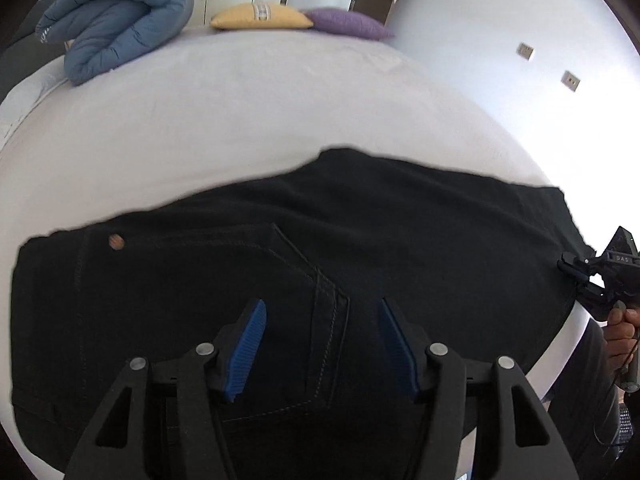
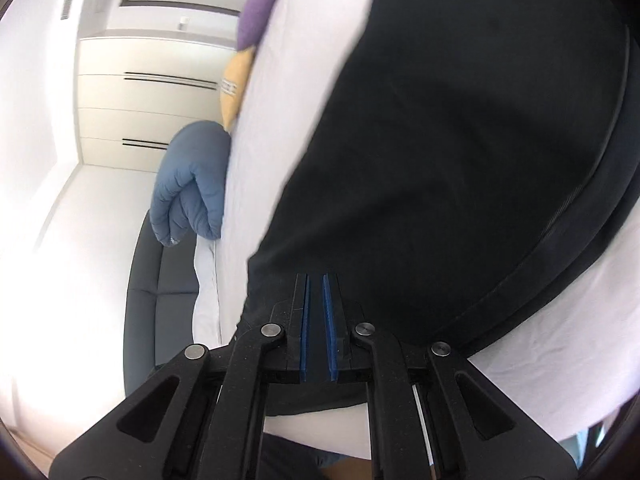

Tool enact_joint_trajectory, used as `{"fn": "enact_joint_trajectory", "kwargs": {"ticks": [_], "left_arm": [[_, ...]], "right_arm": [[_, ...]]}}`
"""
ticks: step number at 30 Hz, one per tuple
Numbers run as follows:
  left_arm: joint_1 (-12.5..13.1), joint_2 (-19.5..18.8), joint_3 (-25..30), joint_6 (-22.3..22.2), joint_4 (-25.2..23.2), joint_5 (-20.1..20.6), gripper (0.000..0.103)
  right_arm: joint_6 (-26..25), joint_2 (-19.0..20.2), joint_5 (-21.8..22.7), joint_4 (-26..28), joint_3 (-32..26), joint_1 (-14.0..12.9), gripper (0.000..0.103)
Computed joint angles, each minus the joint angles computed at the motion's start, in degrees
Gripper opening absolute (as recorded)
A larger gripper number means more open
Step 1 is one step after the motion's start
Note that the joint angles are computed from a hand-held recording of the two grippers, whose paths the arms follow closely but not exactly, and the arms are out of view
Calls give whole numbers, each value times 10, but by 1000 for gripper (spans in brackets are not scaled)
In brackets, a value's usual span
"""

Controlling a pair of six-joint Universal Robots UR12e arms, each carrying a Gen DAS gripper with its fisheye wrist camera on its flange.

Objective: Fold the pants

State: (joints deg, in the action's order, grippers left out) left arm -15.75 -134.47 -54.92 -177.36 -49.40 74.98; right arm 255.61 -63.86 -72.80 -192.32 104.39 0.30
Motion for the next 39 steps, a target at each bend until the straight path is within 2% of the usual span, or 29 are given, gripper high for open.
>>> {"fn": "enact_joint_trajectory", "kwargs": {"ticks": [1, 3, 9, 10, 11, 13, 14, 15, 16, 17, 21, 23, 28, 30, 33, 37, 39], "left_arm": [[-4, 2, -14, 3, -1, 17, 61], [-7, 7, -36, 13, 44, 33, 63], [-3, 9, -30, 24, 20, 32, 64], [-2, 11, -33, 21, 20, 30, 64], [-1, 16, -46, 21, 28, 30, 64], [-2, 12, -42, 19, 29, 35, 66], [-3, 10, -37, 18, 28, 37, 68], [-5, 9, -35, 18, 28, 40, 69], [-6, 7, -33, 18, 27, 43, 70], [-7, 6, -32, 17, 26, 44, 70], [-7, 9, -34, 19, 23, 43, 70], [-6, 10, -36, 23, 22, 41, 70], [-5, 19, -55, 21, 37, 37, 71], [-5, 18, -54, 20, 39, 38, 71], [-4, 19, -56, 23, 39, 37, 71], [-5, 25, -65, 25, 42, 37, 71], [-5, 24, -64, 23, 42, 38, 71]], "right_arm": [[9, -1, -8, 2, 8, -1, 2], [36, -6, -34, -40, 34, -6, 0], [60, -98, -235, -34, 136, -26, 0], [61, -114, -275, -7, 142, -22, 0], [59, -130, -305, 15, 146, -19, 9], [55, -145, -308, -4, 154, -19, 10], [55, -150, -306, 4, 152, -17, 27], [53, -153, -308, 23, 146, -10, 69], [56, -151, -314, 25, 141, -3, 89], [60, -144, -323, 13, 137, 6, 100], [82, -107, -264, -29, 119, 8, 98], [129, -84, -241, -59, 112, 6, 96], [204, -52, -248, -155, 121, -1, 87], [225, -44, -254, -179, 122, -1, 77], [232, -33, -258, -186, 112, -2, 68], [239, -16, -263, -189, 89, -4, 64], [247, -8, -266, -196, 82, -6, 58]]}}
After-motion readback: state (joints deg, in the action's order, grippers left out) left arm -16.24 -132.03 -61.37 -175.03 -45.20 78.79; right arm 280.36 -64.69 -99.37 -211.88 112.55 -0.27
